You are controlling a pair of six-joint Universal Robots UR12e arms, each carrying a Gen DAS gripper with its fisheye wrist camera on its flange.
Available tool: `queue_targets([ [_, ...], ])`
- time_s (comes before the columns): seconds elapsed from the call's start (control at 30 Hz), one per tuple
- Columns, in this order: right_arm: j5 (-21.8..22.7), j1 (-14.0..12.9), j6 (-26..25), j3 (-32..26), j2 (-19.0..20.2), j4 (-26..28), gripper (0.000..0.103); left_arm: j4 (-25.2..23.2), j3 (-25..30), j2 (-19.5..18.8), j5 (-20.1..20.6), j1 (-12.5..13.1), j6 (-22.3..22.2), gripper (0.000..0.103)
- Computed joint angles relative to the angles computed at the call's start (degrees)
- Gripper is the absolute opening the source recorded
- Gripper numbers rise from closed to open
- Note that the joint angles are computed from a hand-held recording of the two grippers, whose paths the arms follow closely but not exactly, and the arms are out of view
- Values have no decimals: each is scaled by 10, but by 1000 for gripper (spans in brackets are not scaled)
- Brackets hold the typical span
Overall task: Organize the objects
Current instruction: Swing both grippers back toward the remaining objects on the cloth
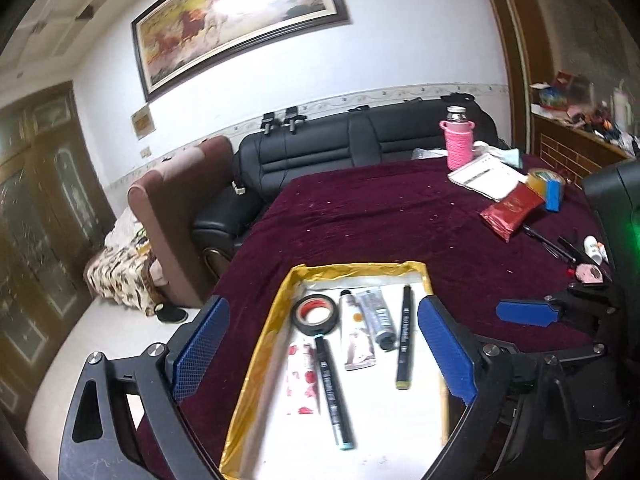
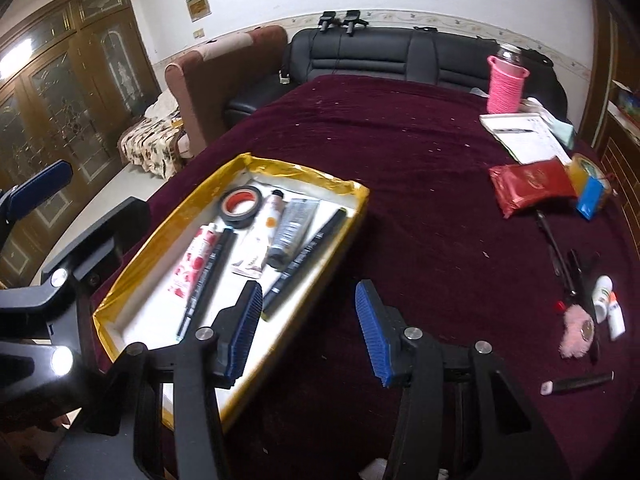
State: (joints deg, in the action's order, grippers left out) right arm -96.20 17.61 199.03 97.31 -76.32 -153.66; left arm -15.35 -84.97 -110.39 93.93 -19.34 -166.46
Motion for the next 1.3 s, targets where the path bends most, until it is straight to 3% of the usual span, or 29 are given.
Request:
queue_targets([
  [0.23,3,-20,12,40,-23,-28,47,-8,9,-4,21,-27,32,93],
  [0.5,23,-61,41,94,-60,-51,47,-36,31,-18,29,-55,59,93],
  [0.6,31,-94,54,122,-86,-61,47,-89,48,-21,-13,-54,47,93],
  [0.73,18,-159,117,159,-131,-52,47,-151,66,-28,-77,-48,13,93],
  [0.83,43,-201,152,178,-151,-49,47,-197,80,-37,-116,-45,-5,93],
  [0.9,63,-215,153,179,-151,-41,47,-223,86,-43,-137,-45,-9,92],
  [1.17,141,-212,121,139,-97,0,47,-256,90,-52,-151,-45,-3,92],
  [1.3,92,-204,127,121,-83,54,47,-261,93,-55,-160,-37,-17,92],
])
